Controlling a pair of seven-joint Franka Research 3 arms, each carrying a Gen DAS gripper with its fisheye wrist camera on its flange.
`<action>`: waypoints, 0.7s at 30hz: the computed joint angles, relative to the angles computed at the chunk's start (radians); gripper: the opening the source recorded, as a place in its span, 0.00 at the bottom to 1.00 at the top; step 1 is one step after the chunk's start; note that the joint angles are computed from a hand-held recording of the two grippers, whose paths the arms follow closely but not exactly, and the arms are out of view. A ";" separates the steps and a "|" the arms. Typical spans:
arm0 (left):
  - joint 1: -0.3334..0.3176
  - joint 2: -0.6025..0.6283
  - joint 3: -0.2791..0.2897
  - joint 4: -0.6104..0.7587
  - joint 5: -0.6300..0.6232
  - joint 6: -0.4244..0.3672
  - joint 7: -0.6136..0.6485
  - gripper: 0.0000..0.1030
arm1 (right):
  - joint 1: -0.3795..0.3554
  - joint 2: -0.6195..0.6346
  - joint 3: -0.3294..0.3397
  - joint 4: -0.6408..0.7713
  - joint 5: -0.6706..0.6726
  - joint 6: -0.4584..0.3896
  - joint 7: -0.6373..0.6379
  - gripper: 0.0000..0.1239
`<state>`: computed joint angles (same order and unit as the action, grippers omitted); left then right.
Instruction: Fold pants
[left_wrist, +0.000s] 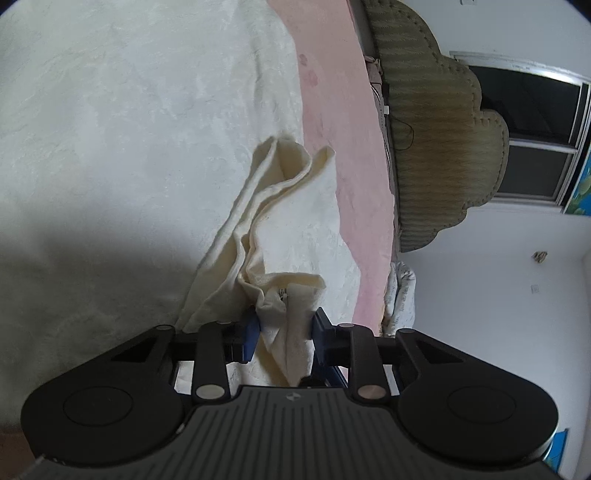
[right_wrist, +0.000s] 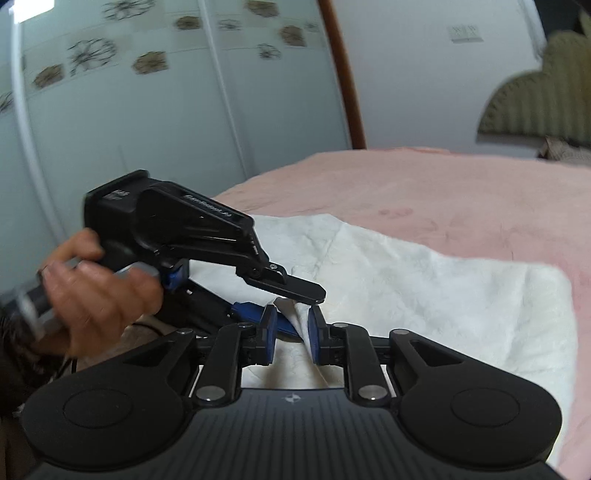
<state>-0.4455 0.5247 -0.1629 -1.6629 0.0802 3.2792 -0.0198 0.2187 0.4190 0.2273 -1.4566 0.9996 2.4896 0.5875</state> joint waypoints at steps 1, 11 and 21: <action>-0.002 0.000 0.003 -0.005 -0.004 0.011 -0.005 0.33 | -0.001 0.000 -0.003 0.000 0.011 0.017 0.020 0.14; -0.116 -0.022 0.125 -0.080 -0.122 0.142 -0.010 0.46 | 0.089 0.040 -0.035 0.021 -0.326 0.121 0.269 0.14; -0.135 -0.042 0.144 -0.089 -0.104 0.090 0.087 0.14 | 0.083 0.020 -0.016 -0.015 -0.334 0.149 0.230 0.14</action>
<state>-0.5806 0.4829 -0.0191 -1.7523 -0.0238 3.3692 0.0669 0.3017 0.4393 0.2111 -1.4713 0.6657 2.6384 0.8175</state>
